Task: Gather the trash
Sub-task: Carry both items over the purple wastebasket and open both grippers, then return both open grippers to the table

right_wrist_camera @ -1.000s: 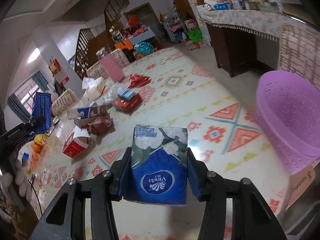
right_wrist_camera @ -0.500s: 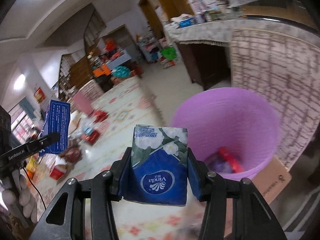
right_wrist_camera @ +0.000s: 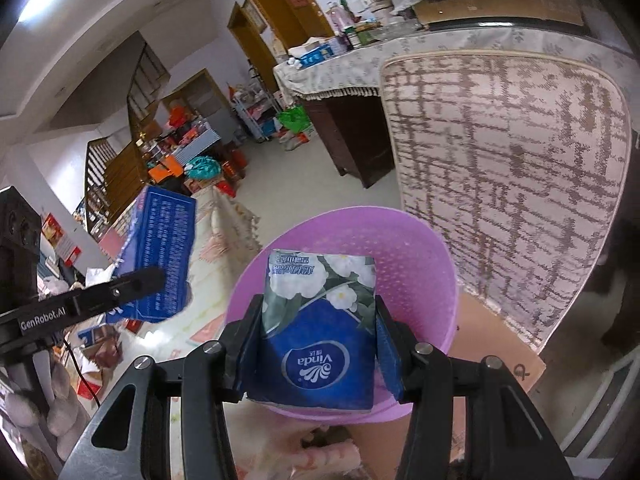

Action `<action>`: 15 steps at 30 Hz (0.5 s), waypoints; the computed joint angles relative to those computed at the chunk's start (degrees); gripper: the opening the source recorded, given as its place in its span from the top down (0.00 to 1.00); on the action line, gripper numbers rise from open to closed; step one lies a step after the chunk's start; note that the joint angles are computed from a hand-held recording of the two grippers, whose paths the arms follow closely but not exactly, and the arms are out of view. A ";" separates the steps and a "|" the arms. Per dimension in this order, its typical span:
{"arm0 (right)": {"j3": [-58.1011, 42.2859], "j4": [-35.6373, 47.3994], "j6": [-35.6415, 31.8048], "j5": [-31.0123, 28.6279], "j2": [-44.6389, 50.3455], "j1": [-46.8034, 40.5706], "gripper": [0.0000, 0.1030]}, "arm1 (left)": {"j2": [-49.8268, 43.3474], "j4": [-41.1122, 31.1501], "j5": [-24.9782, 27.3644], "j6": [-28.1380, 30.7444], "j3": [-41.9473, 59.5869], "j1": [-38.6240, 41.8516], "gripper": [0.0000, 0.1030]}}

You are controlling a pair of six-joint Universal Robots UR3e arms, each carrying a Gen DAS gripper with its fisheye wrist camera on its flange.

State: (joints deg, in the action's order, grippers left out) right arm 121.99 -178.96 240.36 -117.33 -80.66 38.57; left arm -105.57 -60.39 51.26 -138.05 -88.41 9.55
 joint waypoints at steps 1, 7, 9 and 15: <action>0.63 -0.58 -0.07 0.38 -0.22 -0.51 0.47 | -1.00 -0.01 0.31 -0.44 0.92 -1.08 0.84; 2.22 -3.09 -0.61 2.24 0.21 -3.73 0.40 | -3.25 1.63 0.67 -3.10 2.67 -2.88 0.56; 2.35 -3.84 -0.18 1.81 0.32 -3.55 0.35 | -2.02 3.54 0.62 -3.33 0.56 -2.14 0.46; 0.81 -2.35 0.71 0.13 0.79 -1.72 0.33 | 3.96 3.87 0.40 0.68 -6.74 3.16 0.37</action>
State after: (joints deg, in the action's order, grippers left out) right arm 122.81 -181.31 241.07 -117.20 -79.87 36.86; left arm -101.61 -56.53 51.66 -137.38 -95.16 12.71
